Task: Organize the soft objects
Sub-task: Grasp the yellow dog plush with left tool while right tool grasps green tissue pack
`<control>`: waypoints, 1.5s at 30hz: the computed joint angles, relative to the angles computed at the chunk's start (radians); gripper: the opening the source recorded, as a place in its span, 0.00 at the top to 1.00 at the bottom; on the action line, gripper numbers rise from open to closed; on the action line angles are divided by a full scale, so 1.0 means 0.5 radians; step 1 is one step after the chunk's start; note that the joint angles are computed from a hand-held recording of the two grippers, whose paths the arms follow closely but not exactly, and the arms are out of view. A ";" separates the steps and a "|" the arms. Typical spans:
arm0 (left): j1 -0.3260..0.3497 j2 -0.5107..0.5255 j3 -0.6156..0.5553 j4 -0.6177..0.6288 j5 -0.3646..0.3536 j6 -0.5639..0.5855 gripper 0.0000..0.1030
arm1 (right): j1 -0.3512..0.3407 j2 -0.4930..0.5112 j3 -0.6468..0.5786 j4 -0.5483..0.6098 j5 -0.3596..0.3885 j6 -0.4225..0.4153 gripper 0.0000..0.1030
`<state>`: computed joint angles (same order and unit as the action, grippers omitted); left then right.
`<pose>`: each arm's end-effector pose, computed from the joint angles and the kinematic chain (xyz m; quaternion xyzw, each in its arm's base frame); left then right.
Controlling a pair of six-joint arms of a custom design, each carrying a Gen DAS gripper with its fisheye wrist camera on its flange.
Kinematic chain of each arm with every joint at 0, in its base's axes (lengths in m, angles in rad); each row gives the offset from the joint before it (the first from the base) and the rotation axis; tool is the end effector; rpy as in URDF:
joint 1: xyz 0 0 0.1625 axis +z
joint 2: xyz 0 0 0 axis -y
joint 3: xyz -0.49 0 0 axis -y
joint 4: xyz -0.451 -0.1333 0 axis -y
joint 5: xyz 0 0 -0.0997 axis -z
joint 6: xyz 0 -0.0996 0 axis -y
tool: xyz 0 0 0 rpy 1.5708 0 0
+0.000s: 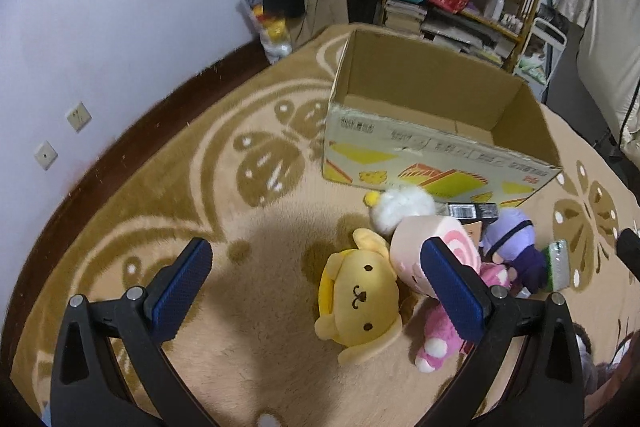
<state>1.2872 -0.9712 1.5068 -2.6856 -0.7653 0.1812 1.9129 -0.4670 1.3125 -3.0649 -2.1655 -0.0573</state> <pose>-0.0229 -0.8116 0.3337 0.0941 0.8838 -0.2816 0.3617 0.3635 -0.7898 0.0401 0.0883 -0.9068 0.3410 0.2317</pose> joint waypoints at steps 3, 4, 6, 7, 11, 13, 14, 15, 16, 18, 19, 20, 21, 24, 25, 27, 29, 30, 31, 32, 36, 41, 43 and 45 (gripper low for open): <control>0.020 0.052 -0.066 0.094 0.014 -0.052 0.00 | -0.009 0.003 -0.019 0.042 0.017 0.016 0.00; 0.026 0.070 -0.087 0.127 0.019 -0.065 0.00 | -0.013 0.004 -0.027 0.063 0.019 0.025 0.00; 0.038 0.104 -0.130 0.211 0.024 -0.099 0.00 | -0.025 0.003 -0.038 0.115 0.030 0.060 0.00; 0.042 0.111 -0.139 0.235 0.024 -0.106 0.00 | -0.030 0.004 -0.046 0.141 0.032 0.083 0.00; 0.050 0.140 -0.160 0.329 0.059 -0.121 0.00 | -0.064 0.001 -0.061 0.239 0.051 0.190 0.02; 0.055 0.151 -0.171 0.367 0.064 -0.124 0.00 | -0.086 0.001 -0.072 0.301 0.061 0.266 0.04; 0.057 0.153 -0.169 0.373 0.064 -0.125 0.00 | -0.099 -0.001 -0.076 0.334 0.073 0.310 0.04; 0.059 0.155 -0.170 0.385 0.059 -0.128 0.00 | -0.108 -0.004 -0.075 0.356 0.082 0.342 0.06; 0.062 0.158 -0.173 0.402 0.058 -0.135 0.00 | -0.120 -0.008 -0.076 0.400 0.096 0.388 0.07; 0.068 0.167 -0.180 0.435 0.059 -0.141 0.00 | -0.143 -0.018 -0.066 0.468 0.115 0.476 0.10; 0.070 0.176 -0.186 0.459 0.071 -0.147 0.00 | -0.156 -0.024 -0.057 0.481 0.133 0.508 0.11; 0.074 0.182 -0.190 0.467 0.075 -0.147 0.00 | -0.167 -0.029 -0.052 0.491 0.147 0.544 0.14; 0.076 0.189 -0.194 0.480 0.084 -0.152 0.00 | -0.182 -0.038 -0.039 0.492 0.172 0.584 0.16; 0.087 0.208 -0.216 0.540 0.098 -0.182 0.00 | -0.224 -0.055 -0.013 0.503 0.238 0.708 0.19; 0.091 0.215 -0.224 0.565 0.104 -0.198 0.00 | -0.237 -0.055 -0.013 0.512 0.250 0.747 0.19; 0.099 0.223 -0.237 0.604 0.094 -0.218 0.00 | -0.263 -0.059 -0.005 0.531 0.294 0.811 0.19; 0.101 0.226 -0.242 0.611 0.090 -0.225 0.00 | -0.275 -0.053 -0.009 0.535 0.293 0.843 0.19; 0.101 0.226 -0.243 0.615 0.090 -0.229 0.00 | -0.281 -0.047 -0.018 0.548 0.290 0.854 0.19; 0.103 0.228 -0.246 0.620 0.088 -0.232 0.00 | -0.286 -0.041 -0.023 0.553 0.292 0.860 0.19; 0.103 0.227 -0.247 0.632 0.086 -0.241 0.00 | -0.290 -0.038 -0.029 0.568 0.293 0.869 0.19; 0.118 0.235 -0.272 0.679 0.061 -0.273 0.00 | -0.315 -0.018 -0.044 0.587 0.331 0.914 0.19; 0.126 0.243 -0.301 0.758 0.046 -0.316 0.00 | -0.320 0.007 -0.072 0.600 0.337 0.907 0.20; 0.137 0.256 -0.336 0.848 0.016 -0.361 0.00 | -0.307 0.010 -0.070 0.577 0.309 0.883 0.21; 0.140 0.264 -0.353 0.892 0.010 -0.384 0.00 | -0.296 0.014 -0.070 0.556 0.291 0.858 0.24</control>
